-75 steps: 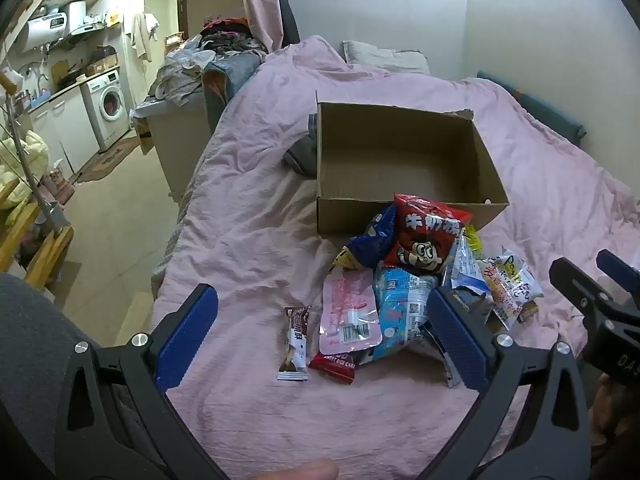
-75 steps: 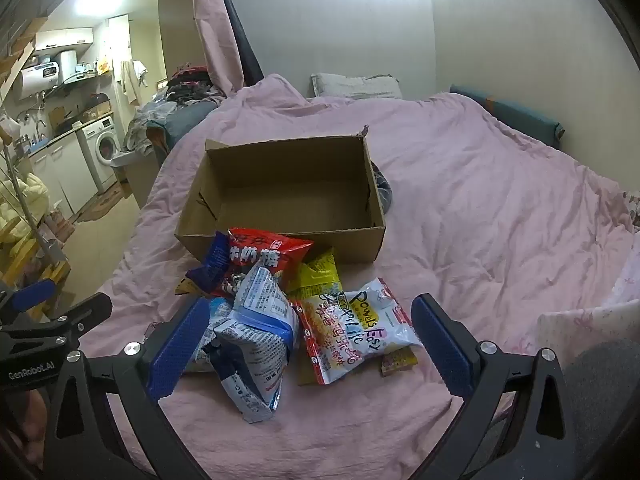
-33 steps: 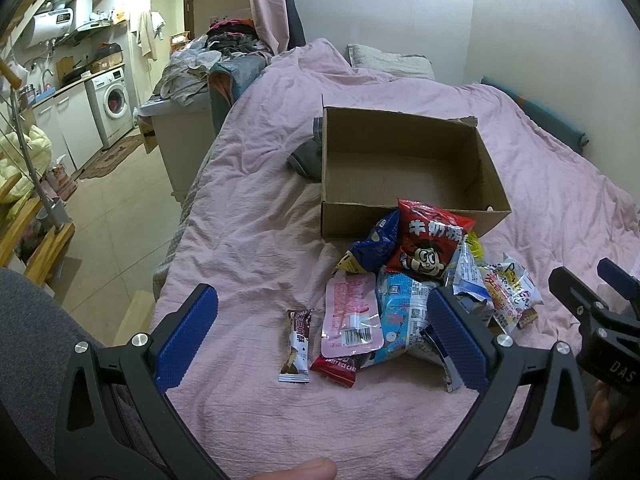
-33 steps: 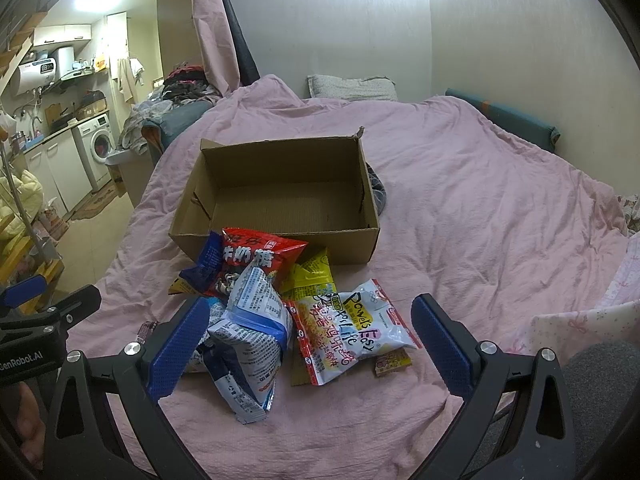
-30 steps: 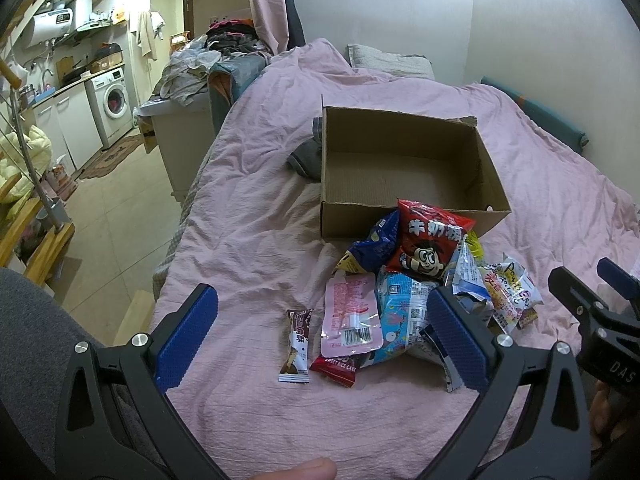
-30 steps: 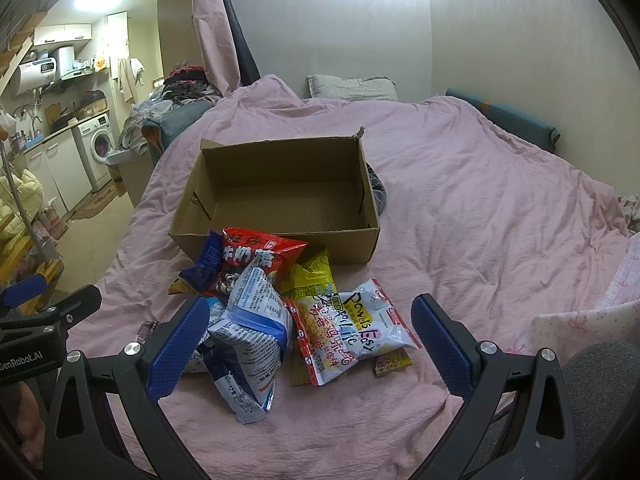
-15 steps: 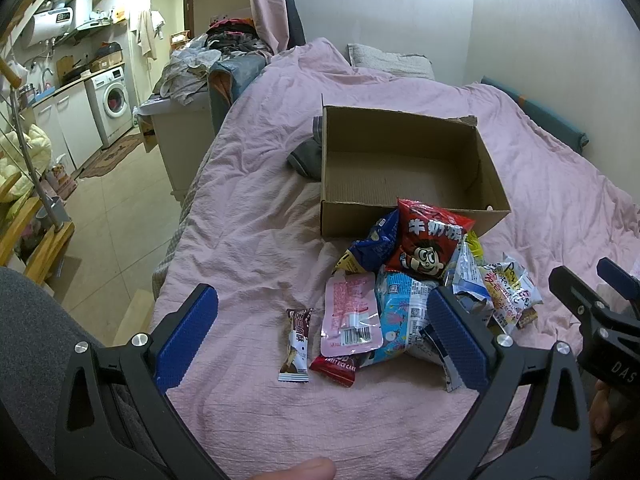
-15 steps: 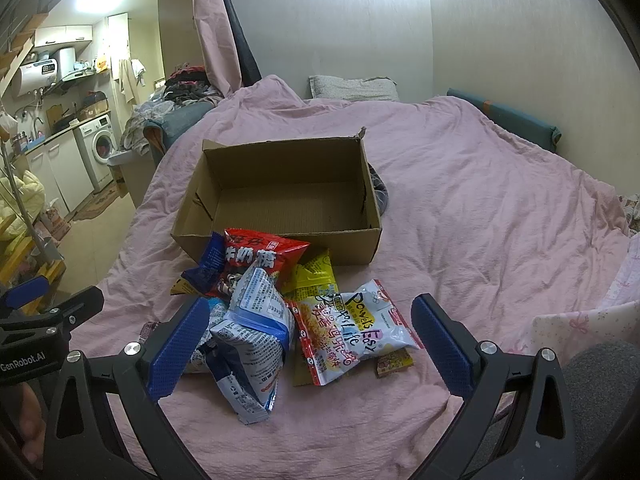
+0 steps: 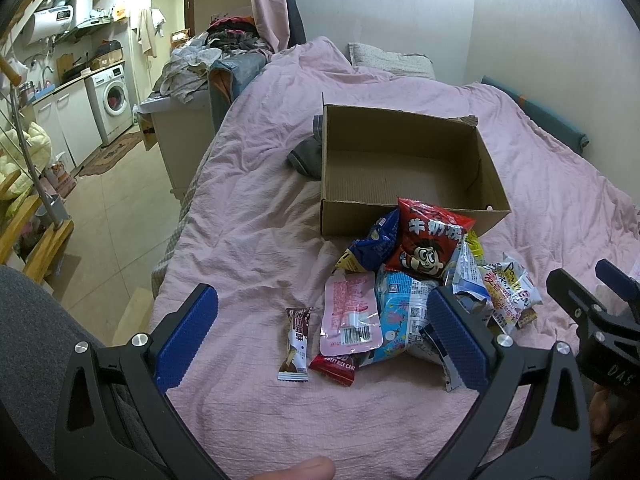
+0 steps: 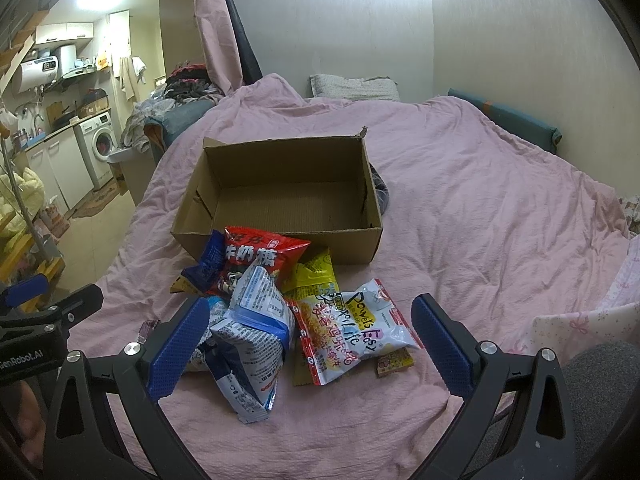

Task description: Organize snacks

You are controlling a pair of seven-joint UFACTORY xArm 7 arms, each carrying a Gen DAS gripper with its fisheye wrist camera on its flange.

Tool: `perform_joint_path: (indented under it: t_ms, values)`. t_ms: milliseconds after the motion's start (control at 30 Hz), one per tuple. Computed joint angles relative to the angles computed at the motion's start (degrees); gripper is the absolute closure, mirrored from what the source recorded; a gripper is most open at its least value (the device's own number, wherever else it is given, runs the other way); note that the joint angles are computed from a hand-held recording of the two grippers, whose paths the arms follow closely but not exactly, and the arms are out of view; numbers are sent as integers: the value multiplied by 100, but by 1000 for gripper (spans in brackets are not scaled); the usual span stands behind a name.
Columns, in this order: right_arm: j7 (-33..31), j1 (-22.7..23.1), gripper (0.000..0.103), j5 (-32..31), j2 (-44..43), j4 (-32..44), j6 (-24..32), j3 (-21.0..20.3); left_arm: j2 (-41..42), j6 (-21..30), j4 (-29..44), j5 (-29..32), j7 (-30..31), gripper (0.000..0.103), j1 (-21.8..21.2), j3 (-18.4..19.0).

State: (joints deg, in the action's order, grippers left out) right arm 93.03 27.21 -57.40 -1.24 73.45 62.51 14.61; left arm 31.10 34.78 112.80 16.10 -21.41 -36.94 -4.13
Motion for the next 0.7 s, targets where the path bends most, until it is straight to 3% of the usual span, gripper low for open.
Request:
perform_joint_path:
  t_ms: [600,700]
  values:
    - [-11,-2,0,19,8,7,-14,-20,23,32,10,-48,42,0,8,-23]
    - [-14,-119,0,244,-241,-183,-372,-97,89,242,163,-209,183,0,70,-115]
